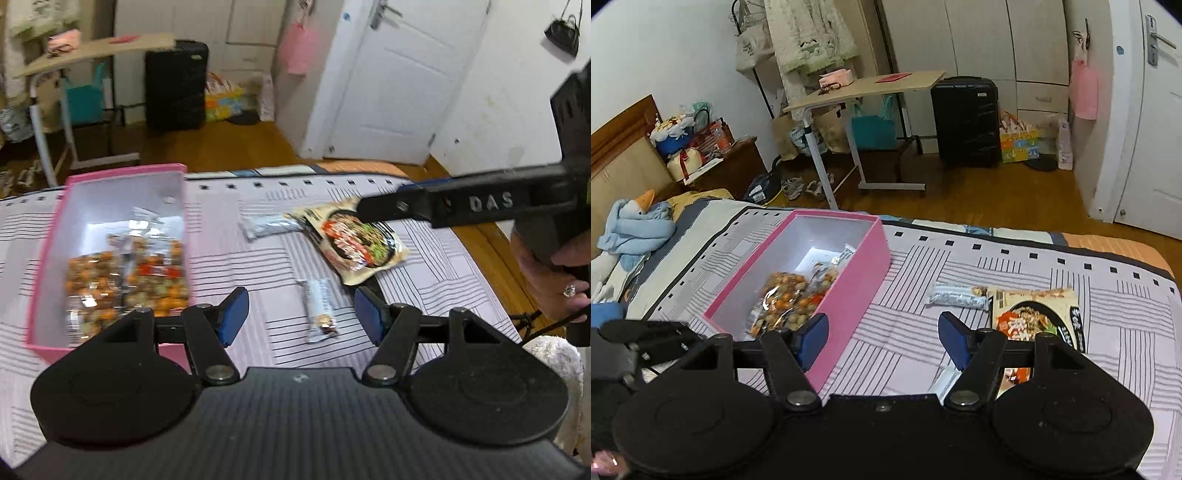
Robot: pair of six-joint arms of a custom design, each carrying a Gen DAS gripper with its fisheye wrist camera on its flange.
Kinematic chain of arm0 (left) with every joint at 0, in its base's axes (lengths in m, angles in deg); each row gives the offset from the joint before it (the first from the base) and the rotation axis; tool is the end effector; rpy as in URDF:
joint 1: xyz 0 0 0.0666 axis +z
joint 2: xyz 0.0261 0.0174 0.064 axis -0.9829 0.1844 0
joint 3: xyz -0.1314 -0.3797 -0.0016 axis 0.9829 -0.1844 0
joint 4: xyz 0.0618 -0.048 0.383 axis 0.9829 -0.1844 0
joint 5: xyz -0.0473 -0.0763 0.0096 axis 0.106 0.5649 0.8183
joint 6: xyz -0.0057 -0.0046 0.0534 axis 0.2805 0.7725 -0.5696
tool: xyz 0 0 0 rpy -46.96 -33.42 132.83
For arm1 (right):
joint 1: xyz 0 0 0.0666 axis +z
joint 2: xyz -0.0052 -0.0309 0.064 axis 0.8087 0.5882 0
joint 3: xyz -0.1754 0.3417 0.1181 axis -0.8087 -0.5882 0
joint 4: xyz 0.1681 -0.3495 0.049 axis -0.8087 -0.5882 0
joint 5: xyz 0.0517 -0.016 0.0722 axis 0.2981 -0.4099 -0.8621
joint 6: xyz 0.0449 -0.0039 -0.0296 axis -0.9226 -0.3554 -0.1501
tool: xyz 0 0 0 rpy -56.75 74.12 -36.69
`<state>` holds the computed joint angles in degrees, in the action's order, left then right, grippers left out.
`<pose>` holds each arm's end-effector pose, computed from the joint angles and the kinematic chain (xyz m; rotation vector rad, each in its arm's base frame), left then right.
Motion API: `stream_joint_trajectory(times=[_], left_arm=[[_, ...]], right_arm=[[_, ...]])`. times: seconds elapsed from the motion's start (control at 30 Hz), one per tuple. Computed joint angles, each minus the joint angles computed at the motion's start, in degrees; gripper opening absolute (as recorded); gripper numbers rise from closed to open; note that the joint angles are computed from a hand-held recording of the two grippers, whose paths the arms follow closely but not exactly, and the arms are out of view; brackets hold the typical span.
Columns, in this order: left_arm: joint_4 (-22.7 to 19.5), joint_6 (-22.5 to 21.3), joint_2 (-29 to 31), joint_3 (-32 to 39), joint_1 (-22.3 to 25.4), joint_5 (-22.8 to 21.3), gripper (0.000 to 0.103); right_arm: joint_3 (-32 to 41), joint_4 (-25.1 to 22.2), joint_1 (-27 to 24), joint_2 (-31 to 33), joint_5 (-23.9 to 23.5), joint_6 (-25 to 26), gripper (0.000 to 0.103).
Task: Organize snacks
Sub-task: 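Grasp a white wrapped bar with the left tool while the right tool grasps another white bar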
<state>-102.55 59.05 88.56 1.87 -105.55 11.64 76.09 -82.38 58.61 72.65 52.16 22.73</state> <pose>0.4194 -0.2094 0.5090 0.2366 2.3746 -0.4428 0.4678 0.0501 0.5194 -0.4006 2.3529 0.4161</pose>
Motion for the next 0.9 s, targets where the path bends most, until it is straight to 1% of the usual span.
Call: stream_joint_trajectory(times=[0.07,0.1,0.13,0.17,0.23,0.3,0.33,0.43,0.5,0.57,0.67,0.7,0.77,0.83,0.9], left_arm=[[0.98,0.05,2.55,1.11,-1.20,0.15,0.063],[1.79,-0.10,3.88,1.49,-1.59,0.53,0.063],[3.39,-0.37,4.79,1.27,-1.70,1.86,0.063],[4.80,0.00,5.93,1.22,-1.54,2.77,0.063],[5.34,2.77,8.12,1.87,-1.59,1.68,0.063],[8.23,2.51,9.37,1.12,-1.74,1.72,0.063],[8.57,2.43,10.19,1.28,-1.91,1.17,0.063],[10.08,2.74,12.84,1.45,-2.40,0.59,0.063],[11.43,2.15,14.78,1.26,-2.90,-0.10,0.063],[12.33,1.88,16.61,1.02,-3.08,-0.45,0.063],[14.24,3.34,18.11,-0.37,-2.95,0.43,0.062],[14.23,3.52,18.55,-0.47,-2.96,0.46,0.062],[13.68,2.25,19.25,-0.21,-3.49,0.29,0.062],[14.35,1.49,19.56,-0.32,-3.99,-0.05,0.062],[15.48,1.42,19.85,-0.66,-4.27,-0.32,0.062]], right_arm=[[0.40,1.57,-0.29,1.95,-0.93,0.27,0.071],[0.30,3.51,-0.64,3.01,-2.51,-0.24,0.071],[0.38,4.22,-0.98,3.79,-3.78,-0.47,0.071],[1.44,3.83,-1.18,5.28,-4.96,-0.21,0.071],[3.13,4.10,-1.29,7.92,-6.07,0.15,0.071],[5.20,3.65,-1.31,10.92,-7.29,1.63,0.071],[6.19,3.24,-1.30,12.28,-7.68,2.38,0.071],[7.36,4.97,-1.31,16.04,-6.64,2.44,0.070],[7.41,6.43,-1.29,18.11,-5.59,3.01,0.068],[7.23,7.88,-1.33,19.95,-4.32,5.26,0.067],[6.95,9.90,-1.22,22.19,-2.73,10.59,0.066],[7.08,10.06,-1.22,22.94,-2.41,12.73,0.066],[6.74,10.75,-1.19,23.86,-2.24,16.67,0.065],[6.17,11.38,-0.87,24.28,-1.21,20.34,0.065],[6.19,11.59,-0.34,24.85,0.92,24.43,0.064]])
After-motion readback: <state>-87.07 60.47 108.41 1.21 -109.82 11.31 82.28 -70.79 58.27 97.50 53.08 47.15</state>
